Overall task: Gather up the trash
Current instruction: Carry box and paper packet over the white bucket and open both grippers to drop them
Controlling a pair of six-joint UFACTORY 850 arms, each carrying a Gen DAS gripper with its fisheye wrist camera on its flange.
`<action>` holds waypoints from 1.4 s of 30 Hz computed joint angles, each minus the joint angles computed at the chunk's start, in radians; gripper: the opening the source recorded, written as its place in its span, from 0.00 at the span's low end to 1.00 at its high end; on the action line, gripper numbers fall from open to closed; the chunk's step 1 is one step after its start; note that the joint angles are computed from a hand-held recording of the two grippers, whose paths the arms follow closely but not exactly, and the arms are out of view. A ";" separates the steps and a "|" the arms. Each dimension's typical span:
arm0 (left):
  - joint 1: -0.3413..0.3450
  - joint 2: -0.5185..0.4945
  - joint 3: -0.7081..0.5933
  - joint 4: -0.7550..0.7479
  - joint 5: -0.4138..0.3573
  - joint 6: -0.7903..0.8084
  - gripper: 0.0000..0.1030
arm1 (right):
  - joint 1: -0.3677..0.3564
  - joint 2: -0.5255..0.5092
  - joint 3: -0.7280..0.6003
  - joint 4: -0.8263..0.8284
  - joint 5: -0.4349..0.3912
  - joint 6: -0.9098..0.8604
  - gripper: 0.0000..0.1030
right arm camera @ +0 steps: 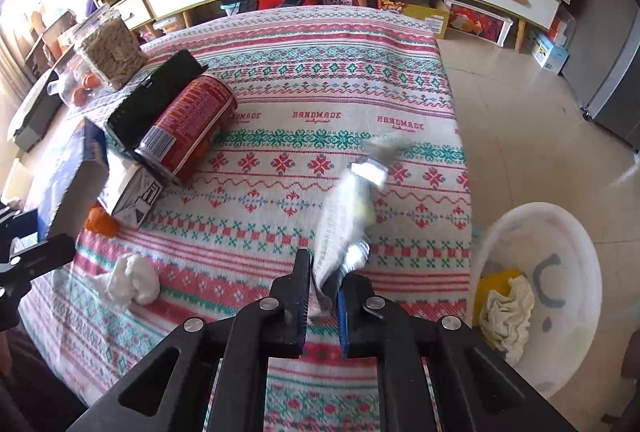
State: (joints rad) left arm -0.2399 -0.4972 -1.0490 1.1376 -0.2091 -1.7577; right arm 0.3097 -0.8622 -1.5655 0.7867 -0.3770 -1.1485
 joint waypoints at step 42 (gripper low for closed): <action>-0.166 -0.425 -0.638 -0.834 -0.133 1.023 0.62 | -0.293 -0.014 -0.035 -0.201 -0.038 0.267 0.40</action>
